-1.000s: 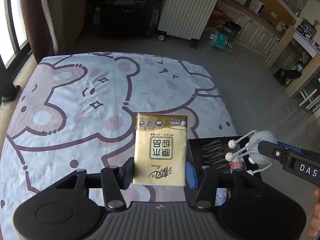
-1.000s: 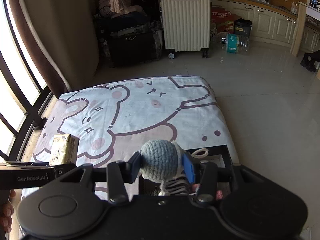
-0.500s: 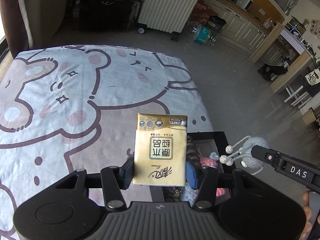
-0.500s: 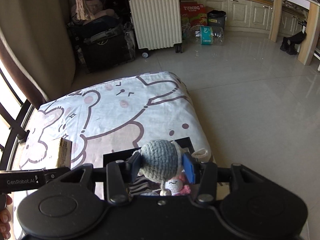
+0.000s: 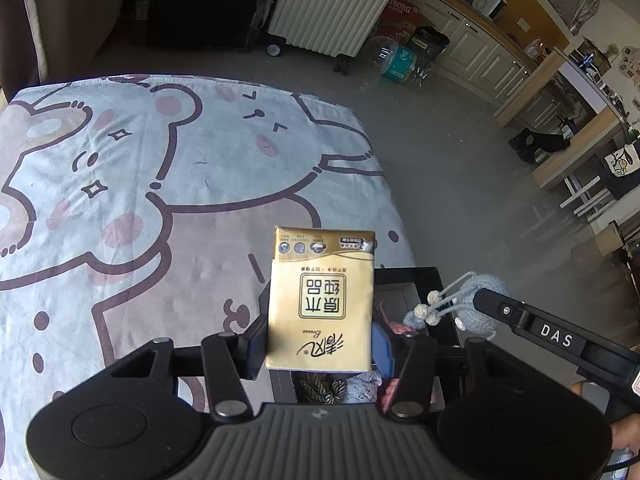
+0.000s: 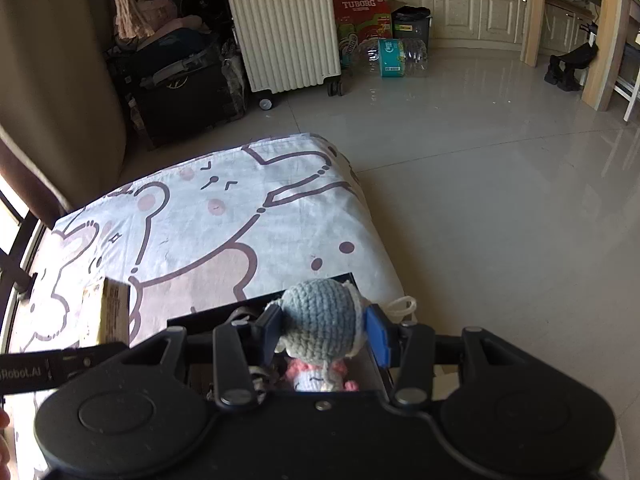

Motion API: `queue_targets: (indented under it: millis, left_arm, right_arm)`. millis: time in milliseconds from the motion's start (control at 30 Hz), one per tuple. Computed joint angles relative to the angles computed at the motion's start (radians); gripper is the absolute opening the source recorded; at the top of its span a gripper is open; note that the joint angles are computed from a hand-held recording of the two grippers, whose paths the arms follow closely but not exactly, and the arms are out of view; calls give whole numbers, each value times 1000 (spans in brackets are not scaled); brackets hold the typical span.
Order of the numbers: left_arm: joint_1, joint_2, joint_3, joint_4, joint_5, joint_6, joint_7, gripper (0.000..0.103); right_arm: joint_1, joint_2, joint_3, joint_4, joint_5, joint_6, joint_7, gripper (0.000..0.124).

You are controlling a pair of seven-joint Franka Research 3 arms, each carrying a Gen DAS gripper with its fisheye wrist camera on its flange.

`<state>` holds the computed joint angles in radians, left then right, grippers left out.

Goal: Organize objects
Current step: 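Lift and carry the tissue pack and the mouse over the black box with both tools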

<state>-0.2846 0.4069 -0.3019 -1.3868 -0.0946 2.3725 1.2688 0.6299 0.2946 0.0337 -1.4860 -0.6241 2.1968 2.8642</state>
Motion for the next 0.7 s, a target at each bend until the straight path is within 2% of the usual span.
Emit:
queue_targets:
  millis: [167, 433, 567, 633, 700]
  left_arm:
    - [-3, 19, 1, 24, 10, -18, 14, 53]
    - [-3, 49, 4, 59, 18, -44, 27, 53]
    - [-4, 56, 5, 67, 23, -58, 33, 53]
    - [-4, 56, 6, 67, 25, -61, 33, 53]
    - [-2, 57, 4, 66, 14, -61, 27, 53]
  right_arm:
    - [-11, 32, -11, 8, 9, 37, 25, 47]
    - [2, 119, -38, 85, 57, 44, -36, 48]
    - [13, 132, -54, 98, 68, 44, -28, 56]
    - [14, 128, -56, 91, 73, 53, -31, 55]
    - [13, 128, -54, 93, 86, 49, -43, 49]
